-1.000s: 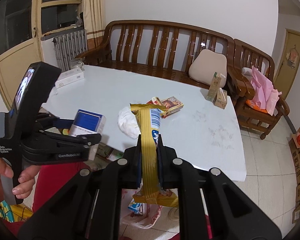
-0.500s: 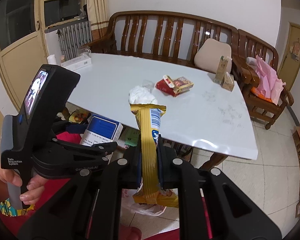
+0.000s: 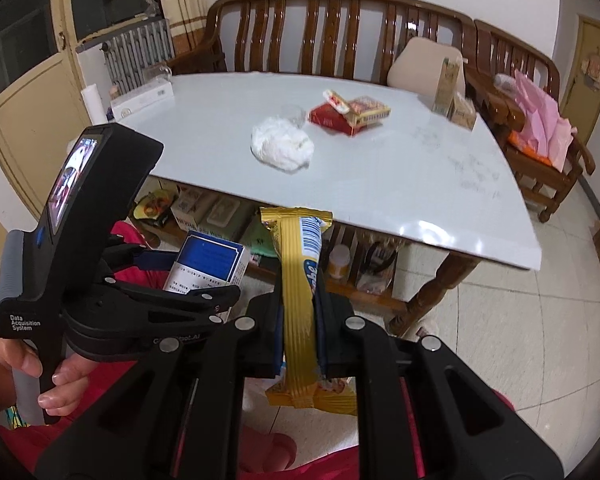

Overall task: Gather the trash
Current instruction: 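Carry the cigarette box and yellow wrapper down to the white plastic bag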

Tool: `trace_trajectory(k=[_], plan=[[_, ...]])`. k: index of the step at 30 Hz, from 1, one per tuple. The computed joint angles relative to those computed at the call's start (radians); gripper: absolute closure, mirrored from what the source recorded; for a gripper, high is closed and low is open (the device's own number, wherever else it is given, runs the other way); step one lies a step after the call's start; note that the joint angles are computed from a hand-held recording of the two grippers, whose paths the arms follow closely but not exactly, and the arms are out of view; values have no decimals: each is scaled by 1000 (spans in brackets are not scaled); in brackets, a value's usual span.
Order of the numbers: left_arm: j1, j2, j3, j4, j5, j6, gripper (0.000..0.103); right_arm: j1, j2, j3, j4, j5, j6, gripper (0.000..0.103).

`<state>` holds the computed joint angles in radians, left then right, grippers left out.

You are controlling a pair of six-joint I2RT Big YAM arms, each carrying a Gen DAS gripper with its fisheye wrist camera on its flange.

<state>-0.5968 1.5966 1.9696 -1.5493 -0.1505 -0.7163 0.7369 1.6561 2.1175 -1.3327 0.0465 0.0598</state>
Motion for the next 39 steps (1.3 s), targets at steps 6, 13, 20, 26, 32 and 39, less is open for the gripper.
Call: trace_trajectory(k=[6, 13, 20, 26, 32, 39], plan=[[11, 25, -35, 18, 46, 2, 39, -17, 16, -38, 2, -24, 22, 90], [38, 66, -64, 37, 110, -6, 39, -39, 32, -98, 19, -31, 43, 90], [74, 115, -87, 52, 161, -10, 39, -62, 64, -154, 17, -45, 62, 90], [106, 168, -106, 68, 225, -25, 39, -78, 103, -194, 12, -60, 85, 90], [130, 233, -106, 75, 288, -45, 39, -86, 153, -226, -1, -85, 109, 90], [156, 299, -103, 82, 350, -56, 39, -88, 225, -235, -31, -130, 140, 90]])
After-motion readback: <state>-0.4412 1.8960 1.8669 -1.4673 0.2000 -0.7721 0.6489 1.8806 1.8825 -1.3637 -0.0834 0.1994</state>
